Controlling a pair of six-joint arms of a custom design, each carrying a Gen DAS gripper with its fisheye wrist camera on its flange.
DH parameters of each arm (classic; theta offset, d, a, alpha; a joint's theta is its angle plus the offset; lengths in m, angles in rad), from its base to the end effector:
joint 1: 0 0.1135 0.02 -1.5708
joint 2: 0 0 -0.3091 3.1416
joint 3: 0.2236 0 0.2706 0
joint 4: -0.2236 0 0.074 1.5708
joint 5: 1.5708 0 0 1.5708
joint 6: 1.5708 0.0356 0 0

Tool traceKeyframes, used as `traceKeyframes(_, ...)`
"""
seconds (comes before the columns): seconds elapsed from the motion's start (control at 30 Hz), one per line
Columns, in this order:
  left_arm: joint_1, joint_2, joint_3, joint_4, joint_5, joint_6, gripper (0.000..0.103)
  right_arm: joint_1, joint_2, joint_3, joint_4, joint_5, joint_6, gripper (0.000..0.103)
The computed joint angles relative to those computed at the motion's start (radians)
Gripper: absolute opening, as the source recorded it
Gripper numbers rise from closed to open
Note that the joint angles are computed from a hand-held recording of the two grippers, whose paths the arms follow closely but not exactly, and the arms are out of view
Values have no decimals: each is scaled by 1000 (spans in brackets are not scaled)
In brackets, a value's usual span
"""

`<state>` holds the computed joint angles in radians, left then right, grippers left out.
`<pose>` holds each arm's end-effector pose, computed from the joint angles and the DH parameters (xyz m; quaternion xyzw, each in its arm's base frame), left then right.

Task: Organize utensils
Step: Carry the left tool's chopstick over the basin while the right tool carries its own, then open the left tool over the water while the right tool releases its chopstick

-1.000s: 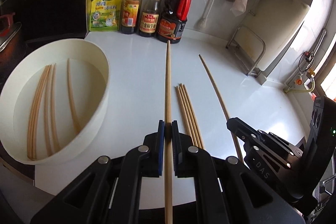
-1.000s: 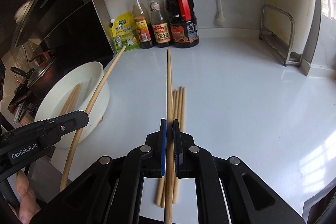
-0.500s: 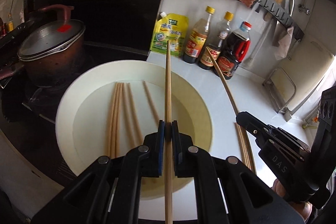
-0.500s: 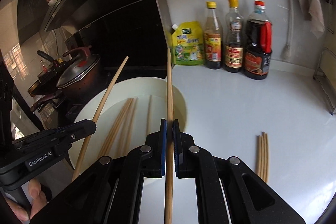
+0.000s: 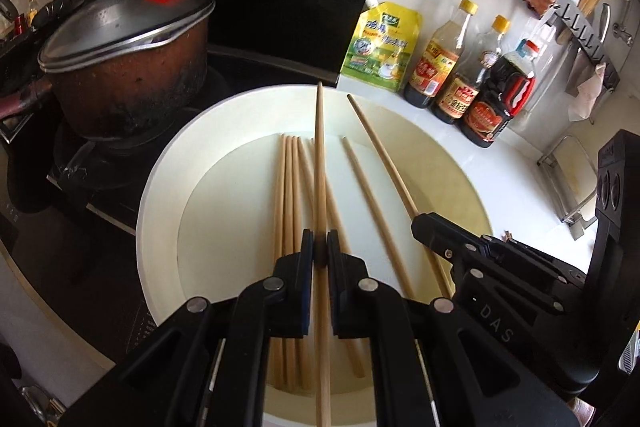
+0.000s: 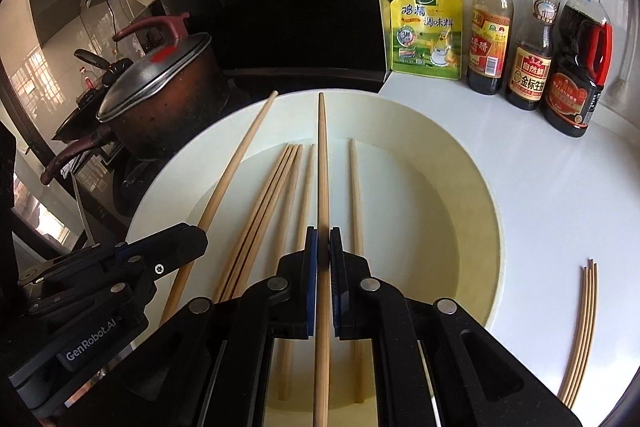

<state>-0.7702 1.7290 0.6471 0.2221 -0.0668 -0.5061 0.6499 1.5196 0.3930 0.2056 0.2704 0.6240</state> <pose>0.2292 -0.2191 0.1310 0.1118 0.9303 -0.1821 0.2981 0.1947 0.1360 0.1235 0.0309 0.9395 0.0854 0.3303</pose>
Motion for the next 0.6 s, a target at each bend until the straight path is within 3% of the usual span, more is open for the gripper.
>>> traceKeyframes(0.13, 24, 41, 7, 7, 24, -10, 9, 1, 54, 12, 12, -8, 7, 6)
traceKeyframes(0.27, 31, 32, -20, 41, 27, -17, 36, 16, 47, 5, 9, 11, 16, 7)
traceKeyframes(0.33, 29, 16, -38, 53, 14, -23, 42, 34, 36, 2, -2, 35, 26, 7)
traceKeyframes(0.6, 3, -32, -74, 46, -16, -61, 50, 78, -73, -49, -41, 74, 72, 7)
